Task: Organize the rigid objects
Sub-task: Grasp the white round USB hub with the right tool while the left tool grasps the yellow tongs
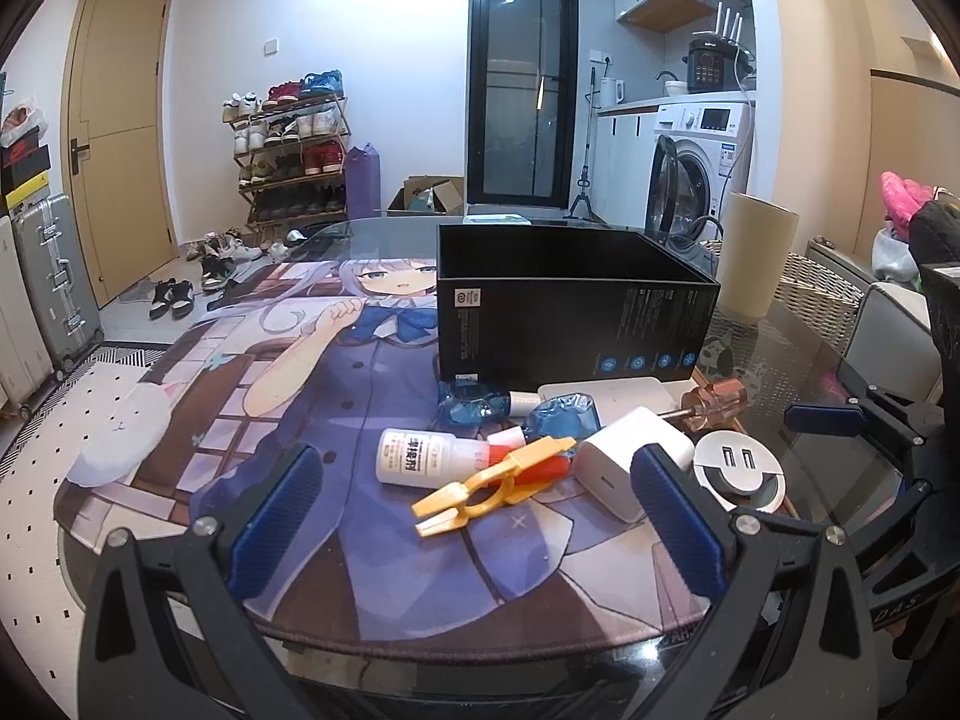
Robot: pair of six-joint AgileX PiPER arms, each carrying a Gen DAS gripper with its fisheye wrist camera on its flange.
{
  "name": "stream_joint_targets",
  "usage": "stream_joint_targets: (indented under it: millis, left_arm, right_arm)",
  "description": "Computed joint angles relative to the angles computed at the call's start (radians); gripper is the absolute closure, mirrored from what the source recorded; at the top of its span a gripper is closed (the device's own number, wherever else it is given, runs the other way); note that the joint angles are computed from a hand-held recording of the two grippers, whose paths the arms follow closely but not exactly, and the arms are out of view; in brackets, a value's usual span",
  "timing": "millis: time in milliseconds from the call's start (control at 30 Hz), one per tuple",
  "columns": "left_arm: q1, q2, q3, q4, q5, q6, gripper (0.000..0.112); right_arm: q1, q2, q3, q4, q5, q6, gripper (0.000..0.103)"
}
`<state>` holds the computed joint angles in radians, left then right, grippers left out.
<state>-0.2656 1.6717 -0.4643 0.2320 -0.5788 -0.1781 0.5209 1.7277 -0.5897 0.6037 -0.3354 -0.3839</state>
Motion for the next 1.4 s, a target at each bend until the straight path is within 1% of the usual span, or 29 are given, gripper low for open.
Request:
stream_joint_targets:
  millis: [133, 233, 267, 300, 367, 467, 533, 633, 700, 767, 867, 1000, 1067, 1167, 1200, 1233, 1267, 1300, 1400]
  left_arm:
    - [-0.001, 0.009, -0.025, 0.005, 0.042, -0.011, 0.009]
    - [0.001, 0.013, -0.036, 0.015, 0.063, -0.022, 0.009]
    - [0.003, 0.018, -0.041, 0.026, 0.067, -0.032, 0.009]
    - [0.004, 0.022, -0.044, 0.030, 0.071, -0.036, 0.009]
    - [0.005, 0.028, -0.049, 0.038, 0.080, -0.045, 0.009]
    - [0.010, 0.031, -0.048, 0.043, 0.079, -0.044, 0.009]
    - [0.009, 0.035, -0.054, 0.038, 0.085, -0.042, 0.009]
    - [0.002, 0.040, -0.069, 0.042, 0.108, -0.052, 0.009]
    - [-0.008, 0.043, -0.075, 0.020, 0.118, -0.034, 0.009]
    - [-0.014, 0.046, -0.082, 0.009, 0.128, -0.025, 0.009]
    - [-0.020, 0.055, -0.097, -0.027, 0.156, 0.005, 0.009]
    - [-0.005, 0.081, -0.122, -0.035, 0.188, -0.003, 0.009]
    - [-0.010, 0.101, -0.145, -0.111, 0.222, 0.044, 0.009]
    - [0.001, 0.123, -0.166, -0.063, 0.231, -0.010, 0.011]
    - [0.003, 0.125, -0.169, -0.066, 0.230, -0.014, 0.011]
    - [0.003, 0.128, -0.172, -0.081, 0.228, -0.005, 0.013]
    - [0.002, 0.131, -0.177, -0.106, 0.235, 0.016, 0.020]
    - [0.004, 0.134, -0.183, -0.098, 0.241, 0.007, 0.024]
    - [0.008, 0.138, -0.176, -0.113, 0.222, 0.031, 0.033]
  right_arm:
    - [-0.005, 0.009, -0.014, 0.029, 0.021, -0.023, 0.000]
    - [-0.009, 0.009, -0.013, -0.034, 0.033, 0.036, 0.002]
    - [-0.008, 0.011, -0.015, -0.040, 0.037, 0.041, 0.006]
    - [-0.008, 0.015, -0.017, -0.052, 0.040, 0.052, 0.013]
    - [-0.012, 0.030, -0.032, -0.068, 0.060, 0.064, 0.021]
    - [0.001, 0.032, -0.030, -0.053, 0.043, 0.047, 0.025]
    - [0.012, 0.038, -0.032, -0.009, 0.034, 0.002, 0.027]
    - [0.032, 0.042, -0.039, 0.072, 0.024, -0.081, 0.035]
    - [0.034, 0.040, -0.035, 0.044, 0.019, -0.060, 0.044]
    - [0.034, 0.040, -0.031, 0.027, 0.011, -0.045, 0.044]
    - [0.025, 0.027, -0.005, -0.049, -0.008, 0.031, 0.044]
    - [0.022, -0.007, 0.039, -0.074, -0.040, 0.061, 0.045]
    - [0.020, -0.019, 0.051, -0.075, -0.048, 0.062, 0.044]
    - [0.010, -0.028, 0.064, -0.108, -0.058, 0.093, 0.044]
    - [0.005, -0.029, 0.064, -0.120, -0.057, 0.103, 0.044]
    - [0.001, -0.030, 0.066, -0.136, -0.058, 0.117, 0.044]
    - [0.000, -0.029, 0.069, -0.147, -0.060, 0.128, 0.044]
    - [0.000, -0.031, 0.071, -0.151, -0.061, 0.133, 0.044]
    - [0.009, -0.035, 0.074, -0.148, -0.068, 0.131, 0.044]
